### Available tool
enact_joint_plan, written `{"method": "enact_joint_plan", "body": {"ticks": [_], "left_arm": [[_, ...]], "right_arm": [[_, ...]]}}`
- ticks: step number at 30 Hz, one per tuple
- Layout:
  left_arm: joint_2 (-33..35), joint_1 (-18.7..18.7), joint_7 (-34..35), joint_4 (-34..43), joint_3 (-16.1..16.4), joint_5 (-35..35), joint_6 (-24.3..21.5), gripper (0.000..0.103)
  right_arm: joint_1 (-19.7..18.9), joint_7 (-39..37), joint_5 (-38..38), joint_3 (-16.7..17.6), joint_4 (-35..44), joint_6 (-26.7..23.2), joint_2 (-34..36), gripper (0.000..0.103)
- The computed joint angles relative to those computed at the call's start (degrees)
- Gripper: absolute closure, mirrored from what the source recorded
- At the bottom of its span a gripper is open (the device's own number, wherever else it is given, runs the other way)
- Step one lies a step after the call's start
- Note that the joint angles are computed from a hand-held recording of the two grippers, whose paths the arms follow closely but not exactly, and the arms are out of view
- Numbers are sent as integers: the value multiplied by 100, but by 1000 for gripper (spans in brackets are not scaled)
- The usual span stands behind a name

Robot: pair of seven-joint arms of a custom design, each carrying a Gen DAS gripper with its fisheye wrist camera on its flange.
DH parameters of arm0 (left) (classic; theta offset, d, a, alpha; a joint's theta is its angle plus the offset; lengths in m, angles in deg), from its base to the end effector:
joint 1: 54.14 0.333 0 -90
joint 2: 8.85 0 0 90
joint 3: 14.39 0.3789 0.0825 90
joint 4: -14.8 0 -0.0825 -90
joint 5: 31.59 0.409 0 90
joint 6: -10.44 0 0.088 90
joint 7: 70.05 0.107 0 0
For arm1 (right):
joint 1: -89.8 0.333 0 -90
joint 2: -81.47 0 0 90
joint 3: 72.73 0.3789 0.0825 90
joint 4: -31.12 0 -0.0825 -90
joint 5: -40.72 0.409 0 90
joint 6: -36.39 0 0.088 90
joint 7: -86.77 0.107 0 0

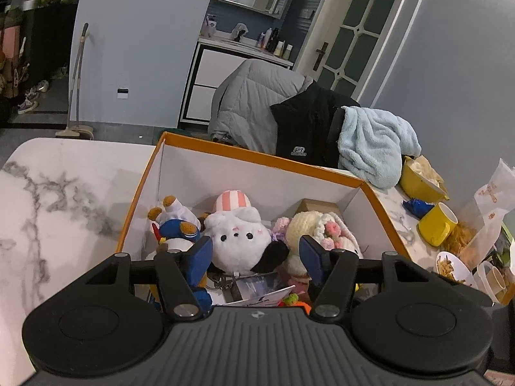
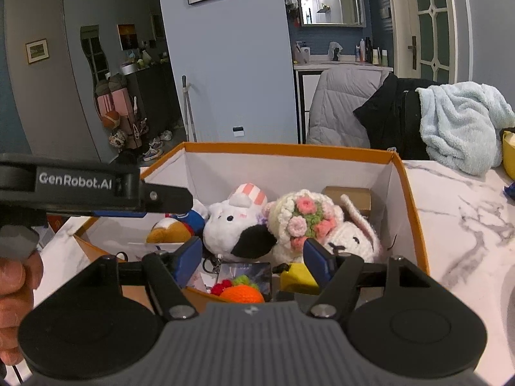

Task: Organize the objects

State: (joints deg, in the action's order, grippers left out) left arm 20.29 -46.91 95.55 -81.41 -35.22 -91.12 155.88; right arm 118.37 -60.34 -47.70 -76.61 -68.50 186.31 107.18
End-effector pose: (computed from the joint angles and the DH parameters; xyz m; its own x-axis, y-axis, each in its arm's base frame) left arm 0.7423 -0.1242 0.3979 -0.7020 -0.6524 0.2857 -0.5901 0.3082 -0.7462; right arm 0.6527 0.3321 0.3908 -0.3016 -0.9332 -0.1954 -0.4295 0.3160 -0.8460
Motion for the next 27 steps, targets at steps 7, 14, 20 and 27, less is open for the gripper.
{"method": "enact_joint_plan", "body": {"ticks": [7,14,20,27], "left_arm": [[-280,78,224,-216,34,-192,-102,33],[-646,138,329,-439,218,-494,-446,32],[-1044,72,544,-793,448,-874,-603,19],[-1498,-225,791,-1216,720,-914,-57,4]], "right_arm": [[57,-130,518,82,-173,-279,-268,25],[217,-71,560,186,-364,-699,-619,13],[261,-66,633,387,-511,-1067,-871,5],[312,-362,980,562,-632,-1536,-1058,1]]}}
